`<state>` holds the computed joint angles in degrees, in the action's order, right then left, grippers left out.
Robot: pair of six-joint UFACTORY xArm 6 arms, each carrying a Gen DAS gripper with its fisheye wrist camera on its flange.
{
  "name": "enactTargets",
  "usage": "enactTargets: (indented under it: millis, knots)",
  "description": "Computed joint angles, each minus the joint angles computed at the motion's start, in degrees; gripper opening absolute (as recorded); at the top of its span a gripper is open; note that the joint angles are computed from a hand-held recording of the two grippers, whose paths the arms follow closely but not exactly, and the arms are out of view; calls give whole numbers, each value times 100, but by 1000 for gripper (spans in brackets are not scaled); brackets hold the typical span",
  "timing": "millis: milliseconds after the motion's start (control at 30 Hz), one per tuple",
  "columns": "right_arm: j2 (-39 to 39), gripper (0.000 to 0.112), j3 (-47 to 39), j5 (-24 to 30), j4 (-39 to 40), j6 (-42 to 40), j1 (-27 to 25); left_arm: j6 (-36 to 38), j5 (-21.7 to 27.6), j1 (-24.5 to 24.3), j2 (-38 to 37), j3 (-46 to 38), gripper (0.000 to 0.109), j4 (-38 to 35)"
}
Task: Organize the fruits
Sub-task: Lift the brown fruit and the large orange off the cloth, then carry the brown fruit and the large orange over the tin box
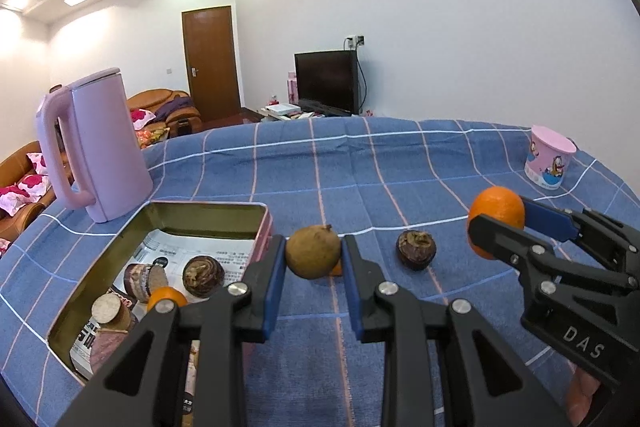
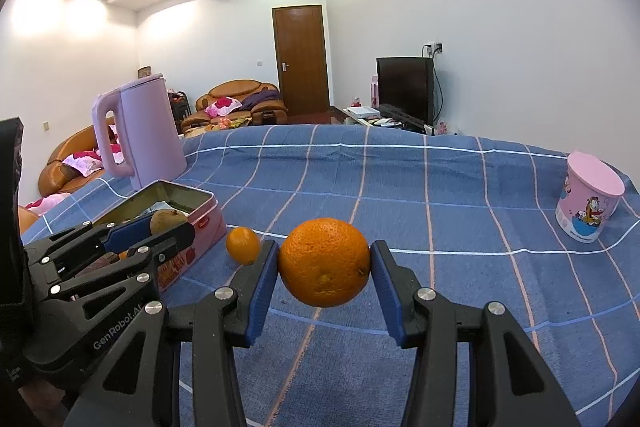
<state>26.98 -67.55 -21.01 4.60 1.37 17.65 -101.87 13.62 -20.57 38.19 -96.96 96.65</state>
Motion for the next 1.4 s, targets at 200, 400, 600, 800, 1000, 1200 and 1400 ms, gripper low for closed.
enactTargets:
  millis: [200,400,600,800,1000,1200,1400]
  knots:
    - [-43,49,100,-185,221,-232,67,-409,74,-21,-86,75,29,389]
    - [-56,49,172,-382,415,-436,136,-609,123,-36,-113,85,29,578]
    - [-54,49,202,-506,526,-537,182,-991,204,-54,-182,157,29,917]
    - [-67,49,297,-780,805,-848,292,-1228,321,-92,-241,216,29,1165]
    - [-36,49,249,-751,745,-802,278,-1412,549,-160,-337,354,29,1350]
    - [4,49,116,-490,793,-873,294,-1286,540,-157,-362,388,29,1265]
    - [67,49,-80,-151,1044,-1077,375,-1170,481,-106,-428,479,29,1194]
